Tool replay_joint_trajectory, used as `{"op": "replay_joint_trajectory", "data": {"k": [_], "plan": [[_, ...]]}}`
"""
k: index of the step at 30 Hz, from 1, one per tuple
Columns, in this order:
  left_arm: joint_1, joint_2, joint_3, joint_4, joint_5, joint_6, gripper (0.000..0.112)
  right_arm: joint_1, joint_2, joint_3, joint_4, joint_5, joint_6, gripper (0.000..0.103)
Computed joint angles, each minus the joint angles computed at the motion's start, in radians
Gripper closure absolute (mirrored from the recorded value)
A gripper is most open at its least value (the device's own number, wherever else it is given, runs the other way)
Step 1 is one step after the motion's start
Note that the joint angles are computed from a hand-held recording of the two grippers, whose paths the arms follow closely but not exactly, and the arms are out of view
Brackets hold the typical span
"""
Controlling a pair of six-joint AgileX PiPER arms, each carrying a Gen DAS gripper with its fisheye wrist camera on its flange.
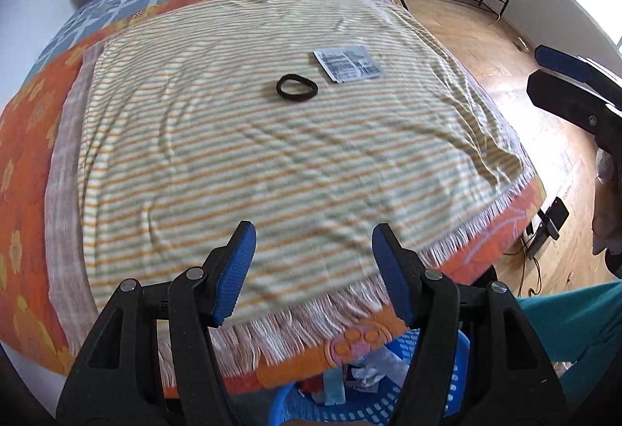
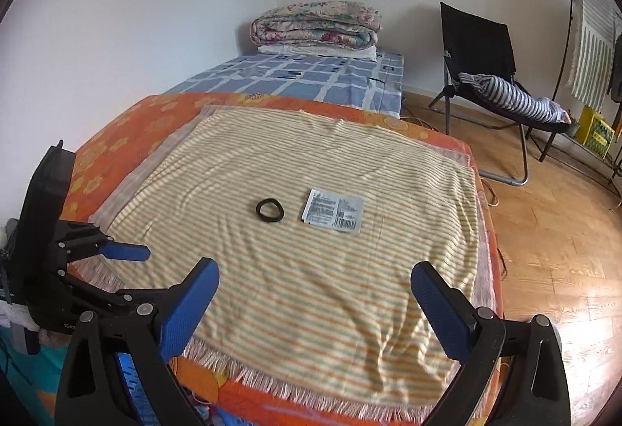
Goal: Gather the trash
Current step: 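Move both tools back over the bed toward the white sachet and hair tie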
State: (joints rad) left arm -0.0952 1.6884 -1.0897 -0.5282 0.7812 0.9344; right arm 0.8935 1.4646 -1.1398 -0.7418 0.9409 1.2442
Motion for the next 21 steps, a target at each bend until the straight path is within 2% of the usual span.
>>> {"op": "replay_joint_trajectory", "data": {"k": [4,7,10,13,16,17,20,21], "plan": [[-0.023,0.067,-0.071,-0.005,-0.016,-0.035,0.048,-0.127,0.03,-0.023,0.111,-0.098,-0.129,0.003],[-0.043,0.116,-0.128,-0.001,-0.03,-0.051,0.048,-0.239,0.074,-0.062,0.259,-0.156,-0.301,0.003],[-0.053,0.176,-0.205,-0.006,-0.011,-0.078,0.048,-0.35,0.113,-0.083,0.408,-0.24,-0.449,0.005],[-0.062,0.236,-0.279,-0.011,0.003,-0.097,0.048,-0.458,0.176,-0.113,0.585,-0.32,-0.615,0.011],[-0.072,0.29,-0.34,-0.012,0.019,-0.108,0.048,-0.528,0.251,-0.157,0.722,-0.366,-0.748,0.014],[-0.075,0.305,-0.356,-0.01,0.021,-0.111,0.048,-0.551,0.282,-0.176,0.776,-0.38,-0.805,0.018],[-0.091,0.337,-0.384,0.007,0.007,-0.108,0.048,-0.602,0.393,-0.263,0.911,-0.374,-0.938,0.031],[-0.094,0.343,-0.386,0.009,-0.001,-0.099,0.048,-0.617,0.433,-0.296,0.964,-0.368,-0.99,0.033]]}}
